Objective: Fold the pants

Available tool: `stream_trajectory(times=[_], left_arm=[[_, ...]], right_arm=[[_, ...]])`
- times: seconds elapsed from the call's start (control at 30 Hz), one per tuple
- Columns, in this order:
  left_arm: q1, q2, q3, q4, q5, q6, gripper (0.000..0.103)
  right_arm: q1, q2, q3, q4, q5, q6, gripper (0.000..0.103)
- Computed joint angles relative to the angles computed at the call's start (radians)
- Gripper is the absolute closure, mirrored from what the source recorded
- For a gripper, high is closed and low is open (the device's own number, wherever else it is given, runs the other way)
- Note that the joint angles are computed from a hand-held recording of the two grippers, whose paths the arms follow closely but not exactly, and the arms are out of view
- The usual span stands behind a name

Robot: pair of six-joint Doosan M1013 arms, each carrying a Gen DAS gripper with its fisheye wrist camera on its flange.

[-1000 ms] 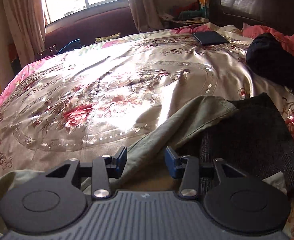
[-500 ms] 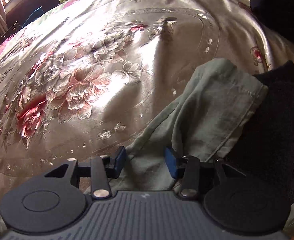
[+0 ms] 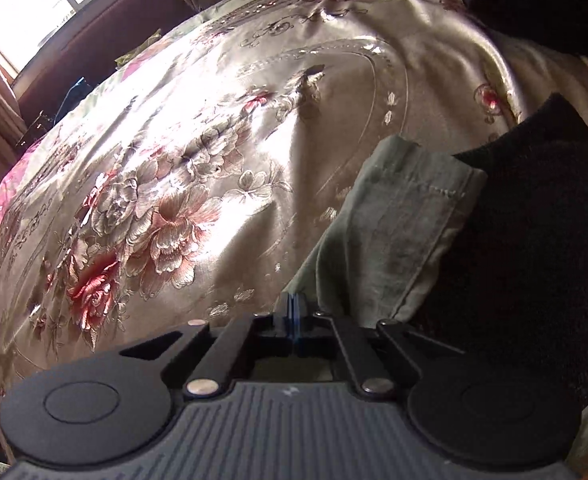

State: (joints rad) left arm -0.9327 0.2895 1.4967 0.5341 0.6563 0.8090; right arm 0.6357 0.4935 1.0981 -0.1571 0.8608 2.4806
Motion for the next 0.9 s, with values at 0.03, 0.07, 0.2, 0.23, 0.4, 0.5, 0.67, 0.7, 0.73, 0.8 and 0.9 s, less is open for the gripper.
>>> stream_trajectory(times=[0.03,0.07,0.2,0.23,0.4,0.5,0.67,0.7,0.73,0.8,0.9], left_arm=[[-0.005,-0.006,0.003,0.015,-0.002,0.007,0.081],[-0.009,-0.011,0.005,0.029,-0.005,0.011,0.081],[-0.022,-0.035,0.014,0.025,-0.038,0.04,0.081],[-0.028,-0.038,0.016,0.032,-0.038,0.041,0.081],[-0.05,-0.034,0.009,-0.015,-0.014,0.114,0.081],[-0.057,-0.015,-0.011,-0.073,0.019,0.187,0.081],[-0.075,0.009,-0.045,-0.107,0.102,0.279,0.081],[-0.076,0.014,-0.051,-0.11,0.115,0.287,0.081],[-0.077,0.018,-0.056,-0.115,0.124,0.292,0.081],[-0.077,0.027,-0.067,-0.135,0.137,0.312,0.081],[-0.08,0.038,-0.08,-0.146,0.142,0.338,0.081]], right_arm=[[-0.001,-0.045,0.054,-0.001,-0.07,0.02,0.102],[-0.001,-0.08,0.093,-0.009,-0.118,0.042,0.102],[0.014,-0.233,0.261,-0.08,-0.296,0.163,0.103],[0.025,-0.276,0.309,-0.142,-0.331,0.233,0.103],[0.075,-0.403,0.492,-0.343,-0.34,0.571,0.103],[0.066,-0.412,0.578,-0.302,-0.289,0.678,0.102],[0.053,-0.431,0.67,-0.409,-0.325,0.859,0.094],[0.05,-0.436,0.682,-0.436,-0.341,0.898,0.093],[0.045,-0.446,0.701,-0.478,-0.368,0.964,0.088],[0.04,-0.454,0.724,-0.558,-0.384,1.082,0.07],[0.028,-0.449,0.739,-0.63,-0.399,1.185,0.065]])
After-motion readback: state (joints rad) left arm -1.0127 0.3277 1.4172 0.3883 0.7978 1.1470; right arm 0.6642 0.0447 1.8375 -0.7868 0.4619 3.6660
